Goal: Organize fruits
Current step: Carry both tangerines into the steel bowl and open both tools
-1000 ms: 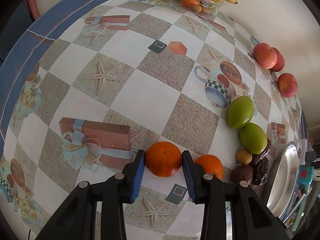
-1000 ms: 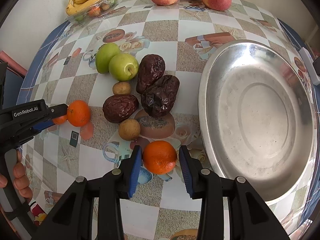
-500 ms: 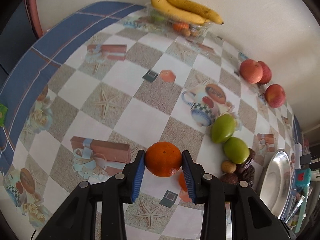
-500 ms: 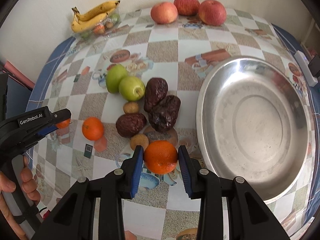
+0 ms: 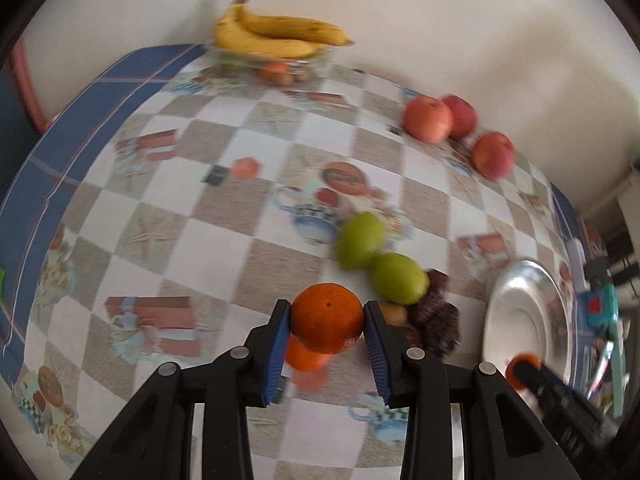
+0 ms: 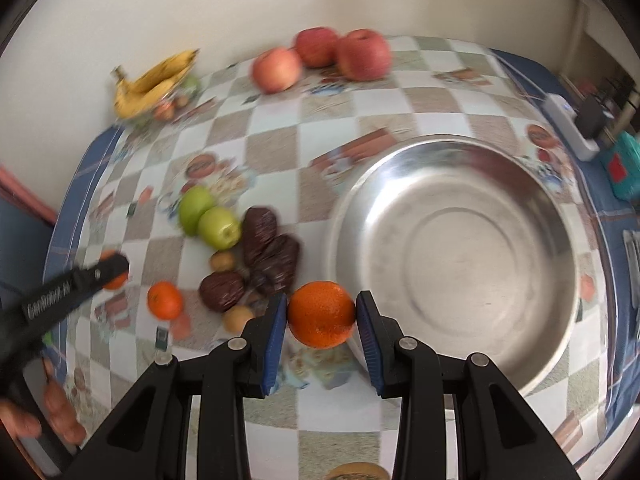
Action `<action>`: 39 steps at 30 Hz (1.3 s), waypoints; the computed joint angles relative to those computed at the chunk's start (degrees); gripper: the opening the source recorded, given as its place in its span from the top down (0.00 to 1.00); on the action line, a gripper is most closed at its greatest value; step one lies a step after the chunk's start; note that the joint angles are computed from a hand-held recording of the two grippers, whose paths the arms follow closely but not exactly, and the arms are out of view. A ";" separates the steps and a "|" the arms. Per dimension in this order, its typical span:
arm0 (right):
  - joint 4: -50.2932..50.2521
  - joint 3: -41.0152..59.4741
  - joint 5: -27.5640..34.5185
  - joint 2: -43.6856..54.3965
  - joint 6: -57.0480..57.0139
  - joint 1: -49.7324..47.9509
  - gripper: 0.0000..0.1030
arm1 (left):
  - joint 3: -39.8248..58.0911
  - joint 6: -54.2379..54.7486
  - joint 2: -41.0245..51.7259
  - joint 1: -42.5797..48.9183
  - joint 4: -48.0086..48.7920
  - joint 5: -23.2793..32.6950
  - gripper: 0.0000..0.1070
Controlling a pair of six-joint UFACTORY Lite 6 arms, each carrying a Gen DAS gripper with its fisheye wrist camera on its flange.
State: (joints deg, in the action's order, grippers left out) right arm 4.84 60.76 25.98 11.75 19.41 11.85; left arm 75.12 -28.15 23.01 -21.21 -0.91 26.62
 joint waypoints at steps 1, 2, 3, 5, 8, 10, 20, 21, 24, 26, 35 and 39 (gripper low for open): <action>-1.38 -0.40 -0.10 -0.49 1.44 -1.19 0.64 | 1.03 0.68 0.67 -1.40 -0.04 0.18 0.63; -3.72 -0.76 -0.14 -0.89 3.86 -2.11 0.64 | 2.06 1.10 1.37 -2.58 -0.07 0.45 0.63; -5.82 -0.72 0.16 -1.09 5.91 -3.03 0.64 | 3.13 1.54 2.03 -3.98 -0.12 0.70 0.63; -9.02 -1.43 0.53 -1.94 9.18 -5.69 0.64 | 5.81 2.88 3.90 -6.96 -0.69 1.21 0.63; -9.96 -1.68 0.81 -2.06 10.31 -9.57 0.64 | 10.50 3.24 7.24 -11.43 -0.22 2.03 0.63; -10.25 -2.02 0.82 -2.44 10.78 -12.20 0.64 | 14.09 3.54 9.86 -14.13 0.01 2.56 0.63; -10.75 -3.93 -0.34 -4.89 10.56 -18.36 0.64 | 33.31 5.68 25.39 -23.14 2.14 5.89 0.63; -10.56 -4.23 -0.39 -5.12 10.32 -18.55 0.64 | 34.33 5.72 26.37 -23.35 2.12 6.24 0.63; -10.38 -4.10 -0.21 -4.54 9.92 -18.58 0.64 | 35.01 5.66 27.26 -23.66 2.45 6.35 0.63; -9.54 -4.11 -0.28 -4.25 9.15 -18.69 0.64 | 33.75 5.74 26.47 -23.56 2.50 5.78 0.63; -8.80 -4.15 -0.25 -3.72 8.54 -18.37 0.63 | 32.50 6.56 25.68 -23.20 1.75 5.39 0.61; -9.12 -3.84 -0.05 -3.02 8.91 -18.28 0.63 | 31.72 7.09 24.89 -23.11 1.22 4.99 0.56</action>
